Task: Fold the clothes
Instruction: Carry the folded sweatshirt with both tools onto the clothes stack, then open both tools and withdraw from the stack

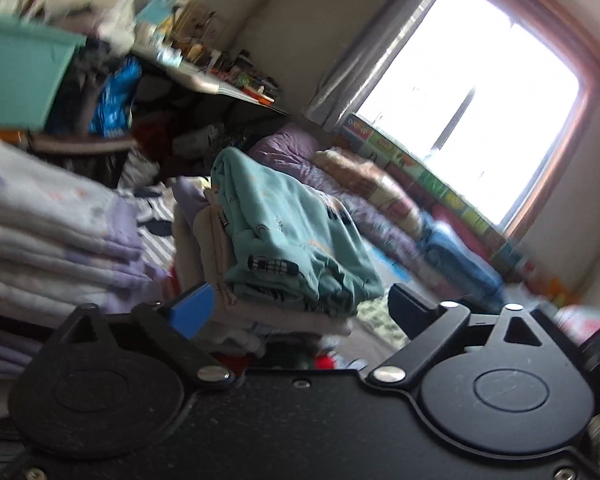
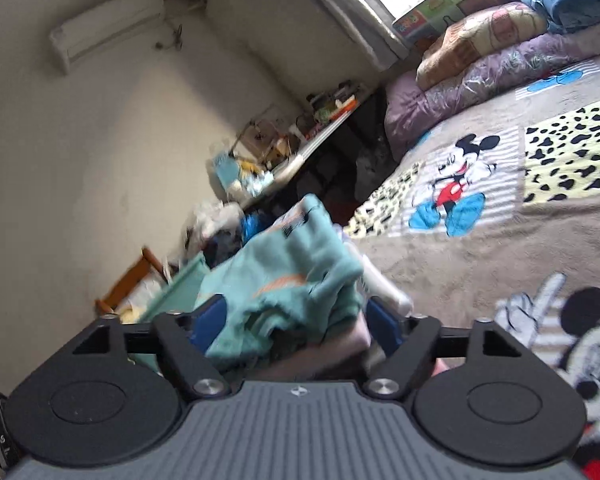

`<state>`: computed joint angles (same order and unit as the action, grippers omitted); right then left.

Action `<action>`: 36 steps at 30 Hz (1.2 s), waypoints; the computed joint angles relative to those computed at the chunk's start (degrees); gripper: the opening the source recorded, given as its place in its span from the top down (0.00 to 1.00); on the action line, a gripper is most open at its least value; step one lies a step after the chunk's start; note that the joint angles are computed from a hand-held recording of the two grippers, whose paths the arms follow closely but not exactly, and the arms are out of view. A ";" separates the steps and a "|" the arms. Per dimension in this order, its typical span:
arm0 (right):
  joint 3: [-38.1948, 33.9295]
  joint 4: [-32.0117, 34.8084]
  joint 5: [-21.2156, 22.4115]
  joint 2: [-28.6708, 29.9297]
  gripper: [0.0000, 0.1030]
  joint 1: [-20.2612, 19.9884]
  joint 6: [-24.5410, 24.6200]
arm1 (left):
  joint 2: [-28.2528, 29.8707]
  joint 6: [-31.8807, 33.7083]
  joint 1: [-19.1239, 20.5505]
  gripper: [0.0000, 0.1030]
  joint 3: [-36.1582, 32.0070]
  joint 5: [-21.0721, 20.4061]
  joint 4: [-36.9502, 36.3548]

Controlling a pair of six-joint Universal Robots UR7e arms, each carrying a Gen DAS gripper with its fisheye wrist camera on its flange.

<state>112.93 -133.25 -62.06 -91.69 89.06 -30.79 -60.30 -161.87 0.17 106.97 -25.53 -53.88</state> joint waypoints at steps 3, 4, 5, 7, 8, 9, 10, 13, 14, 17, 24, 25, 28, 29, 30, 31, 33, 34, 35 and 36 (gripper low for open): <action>-0.96 5.43 -3.32 -4.05 0.09 1.27 -2.12 | 3.40 3.97 -0.10 0.00 -6.05 -4.53 5.86; -1.15 6.67 -4.64 -5.40 0.04 1.85 -2.97 | 4.52 5.51 -0.18 0.00 -7.69 -5.92 6.94; -1.26 7.65 -5.69 -6.59 0.02 2.34 -4.00 | 6.11 5.48 -0.20 0.00 -10.02 -7.83 9.36; -1.14 8.35 -8.17 -8.82 0.00 3.62 -5.62 | 9.26 4.91 -0.36 0.00 -14.60 -11.86 14.03; -1.11 8.63 -9.39 -9.78 0.00 4.30 -6.32 | 10.45 5.11 -0.58 0.00 -16.51 -13.54 15.50; -1.30 9.62 -10.37 -10.61 0.00 4.89 -6.80 | 10.84 6.20 -1.00 0.00 -17.26 -14.30 15.52; -1.63 11.11 -10.95 -11.31 0.00 5.27 -7.12 | 10.69 7.18 -1.59 0.00 -17.40 -14.12 15.04; -2.12 13.78 -13.04 -13.54 0.00 6.91 -8.31 | 10.83 9.09 -2.85 0.00 -18.42 -14.69 13.83; -1.82 13.40 -13.91 -14.32 0.00 7.63 -8.88 | 11.36 8.72 -3.11 0.00 -19.30 -15.38 14.48; -1.01 12.18 -17.38 -16.31 0.00 10.37 -9.83 | 13.34 9.73 -3.07 0.00 -23.42 -18.95 16.54; 0.55 11.70 -22.89 -19.26 0.00 14.15 -7.62 | 16.97 11.78 -3.92 0.00 -28.40 -20.61 21.26; 0.88 11.61 -23.57 -19.60 0.00 14.45 -7.35 | 17.54 12.13 -3.95 0.00 -29.07 -20.81 21.76; 1.77 11.58 -25.45 -20.64 0.00 15.11 -6.95 | 19.00 12.17 -4.27 0.00 -30.88 -21.48 23.44; 2.03 11.69 -25.78 -21.03 0.00 15.20 -7.02 | 19.20 12.05 -4.42 0.00 -31.15 -21.56 23.61; 2.30 11.78 -26.13 -21.45 0.00 15.29 -7.09 | 19.35 11.91 -4.54 0.00 -31.38 -21.70 23.58; 2.58 11.73 -26.58 -21.97 0.00 15.43 -7.18 | 19.40 11.86 -4.67 0.00 -31.50 -21.86 23.46; 3.11 11.49 -27.46 -22.91 0.00 15.70 -7.46 | 19.18 11.76 -4.95 0.00 -31.31 -21.68 22.59; 3.33 11.35 -27.90 -23.32 0.00 15.82 -7.63 | 19.23 11.87 -4.94 0.00 -31.43 -21.77 22.28; 3.45 11.36 -28.35 -23.62 0.00 15.94 -7.76 | 19.46 12.05 -4.89 0.00 -31.68 -21.90 22.29; 3.59 11.37 -28.74 -23.90 0.00 16.05 -7.75 | 19.91 12.22 -4.85 0.00 -32.14 -21.97 22.68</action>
